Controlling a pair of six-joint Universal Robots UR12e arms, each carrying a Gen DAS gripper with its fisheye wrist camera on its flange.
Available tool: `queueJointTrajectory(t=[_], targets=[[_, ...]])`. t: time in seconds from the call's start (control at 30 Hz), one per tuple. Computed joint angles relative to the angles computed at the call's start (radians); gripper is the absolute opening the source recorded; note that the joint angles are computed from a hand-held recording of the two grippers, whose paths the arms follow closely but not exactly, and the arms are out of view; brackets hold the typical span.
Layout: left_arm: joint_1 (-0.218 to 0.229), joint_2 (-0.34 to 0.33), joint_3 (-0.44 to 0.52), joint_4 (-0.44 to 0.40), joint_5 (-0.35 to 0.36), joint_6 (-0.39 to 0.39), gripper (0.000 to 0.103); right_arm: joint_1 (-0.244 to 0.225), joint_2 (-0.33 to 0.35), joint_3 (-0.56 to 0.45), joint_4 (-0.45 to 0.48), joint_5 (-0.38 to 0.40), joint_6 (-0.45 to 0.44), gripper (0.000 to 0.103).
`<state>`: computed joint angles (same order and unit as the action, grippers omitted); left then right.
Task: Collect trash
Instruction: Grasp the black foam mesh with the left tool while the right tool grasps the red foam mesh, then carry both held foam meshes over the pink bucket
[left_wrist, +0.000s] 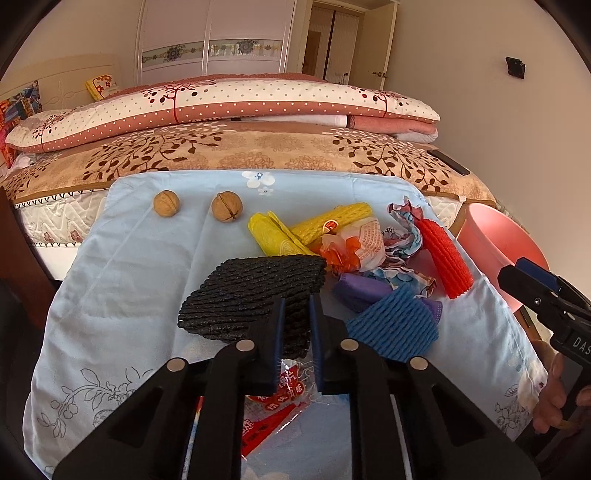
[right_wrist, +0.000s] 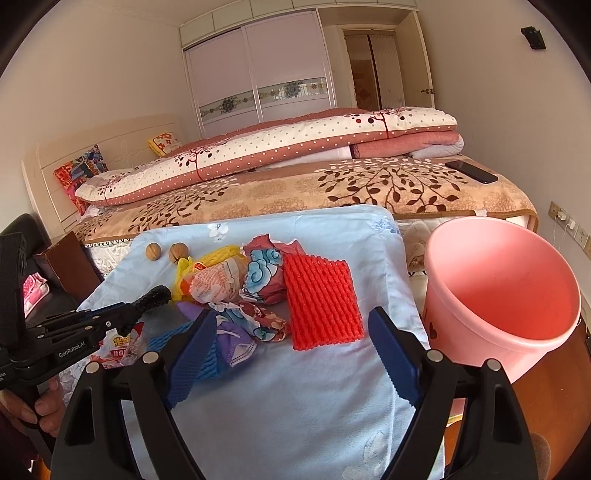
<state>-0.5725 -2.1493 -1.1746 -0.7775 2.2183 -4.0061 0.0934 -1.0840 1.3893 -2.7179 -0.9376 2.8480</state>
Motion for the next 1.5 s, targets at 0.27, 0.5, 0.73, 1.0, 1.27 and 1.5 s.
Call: queueJointTrajectory(t=[0.27, 0.5, 0.73, 1.0, 1.27, 1.5], targets=[[-0.003, 0.016, -0.025, 0.086, 0.015, 0.014, 0.006, 0.003, 0.016, -0.031, 0.069, 0.027, -0.026, 0.071], [0.0, 0.03, -0.038, 0.168, 0.015, 0.036, 0.005, 0.016, 0.047, -0.095, 0.188, 0.016, -0.054, 0.066], [0.002, 0.036, -0.039, 0.202, 0.025, 0.051, 0.006, 0.042, 0.104, -0.217, 0.416, -0.096, -0.049, 0.058], [0.008, 0.03, -0.02, 0.215, 0.019, 0.061, 0.005, 0.041, 0.125, -0.26, 0.46, -0.135, 0.001, 0.016], [0.015, 0.003, 0.036, 0.244, -0.042, 0.094, 0.005, 0.006, 0.089, -0.225, 0.413, -0.012, 0.018, 0.014], [0.016, -0.081, 0.18, 0.26, -0.138, 0.18, 0.005, -0.03, 0.076, -0.217, 0.336, 0.0, 0.1, 0.014]])
